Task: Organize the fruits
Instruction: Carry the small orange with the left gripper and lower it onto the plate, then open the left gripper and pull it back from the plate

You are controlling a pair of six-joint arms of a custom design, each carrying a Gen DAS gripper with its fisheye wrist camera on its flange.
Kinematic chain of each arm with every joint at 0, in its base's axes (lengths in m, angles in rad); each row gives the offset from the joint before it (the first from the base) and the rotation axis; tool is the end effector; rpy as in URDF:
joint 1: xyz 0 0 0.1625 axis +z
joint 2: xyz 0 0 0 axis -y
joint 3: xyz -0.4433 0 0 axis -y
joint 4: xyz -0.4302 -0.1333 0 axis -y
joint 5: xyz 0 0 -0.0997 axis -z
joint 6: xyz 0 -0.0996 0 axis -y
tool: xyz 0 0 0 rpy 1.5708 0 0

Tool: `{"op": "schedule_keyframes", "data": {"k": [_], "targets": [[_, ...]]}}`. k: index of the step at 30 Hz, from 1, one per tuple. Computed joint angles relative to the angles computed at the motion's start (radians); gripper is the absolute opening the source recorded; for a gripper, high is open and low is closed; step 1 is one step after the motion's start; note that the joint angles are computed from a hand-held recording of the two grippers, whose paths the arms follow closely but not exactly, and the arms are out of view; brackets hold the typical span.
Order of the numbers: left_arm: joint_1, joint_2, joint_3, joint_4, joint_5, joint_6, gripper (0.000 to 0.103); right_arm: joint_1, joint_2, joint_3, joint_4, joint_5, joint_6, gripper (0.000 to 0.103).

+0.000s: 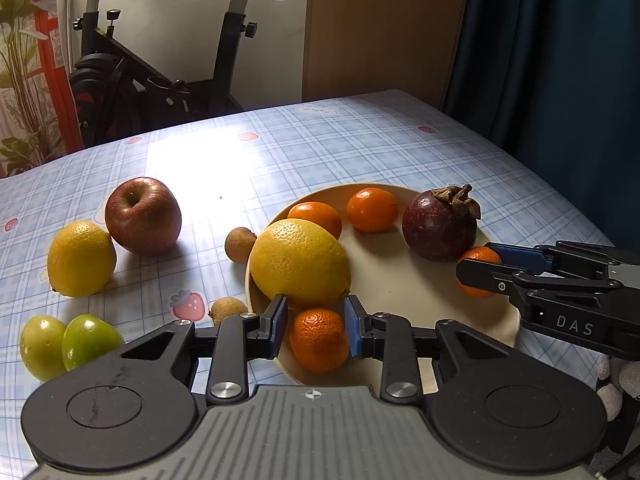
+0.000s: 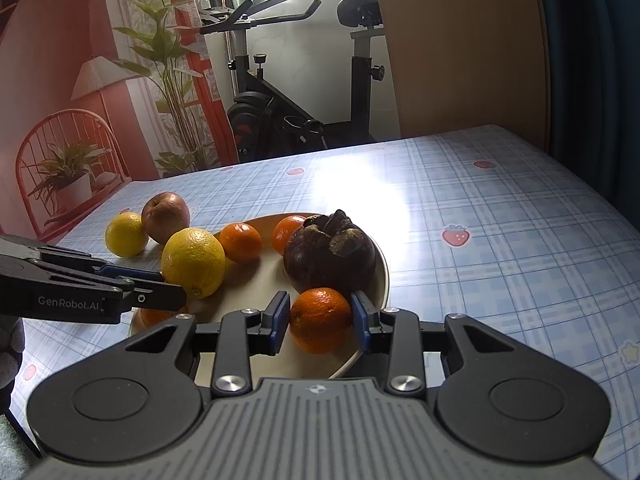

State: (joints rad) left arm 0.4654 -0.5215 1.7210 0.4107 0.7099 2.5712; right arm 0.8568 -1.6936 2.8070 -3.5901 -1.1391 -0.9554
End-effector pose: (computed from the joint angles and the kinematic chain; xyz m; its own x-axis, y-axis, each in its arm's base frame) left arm -0.2979 -0.3833 -0.0785 -0.7059 0.2594 -0.6591 0.6081 0.6992 -0.3760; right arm -0.0435 -0.3174 0.2391 -0.8506 -0.1810 0.4936 -0.5033 0.5516 -0.6651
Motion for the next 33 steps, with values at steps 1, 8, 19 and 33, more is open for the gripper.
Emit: {"op": "schedule_keyframes", "data": {"k": [1,8,19,33], "targets": [[0.002,0.000,0.001,-0.001,-0.001,-0.002,0.033,-0.008,0.006,0.003,-0.013,0.012,-0.012,0.036],[0.003,0.007,-0.004,-0.007,-0.034,0.006,0.035,-0.024,0.130,0.029,-0.231,0.036,-0.094,0.037],[-0.003,0.001,0.011,-0.027,-0.036,-0.017,0.038,-0.066,0.143,0.036,-0.232,0.113,-0.139,0.049],[-0.022,-0.121,0.098,-0.099,-0.013,0.029,0.038,-0.049,0.065,0.041,-0.131,0.131,-0.125,0.066]]}}
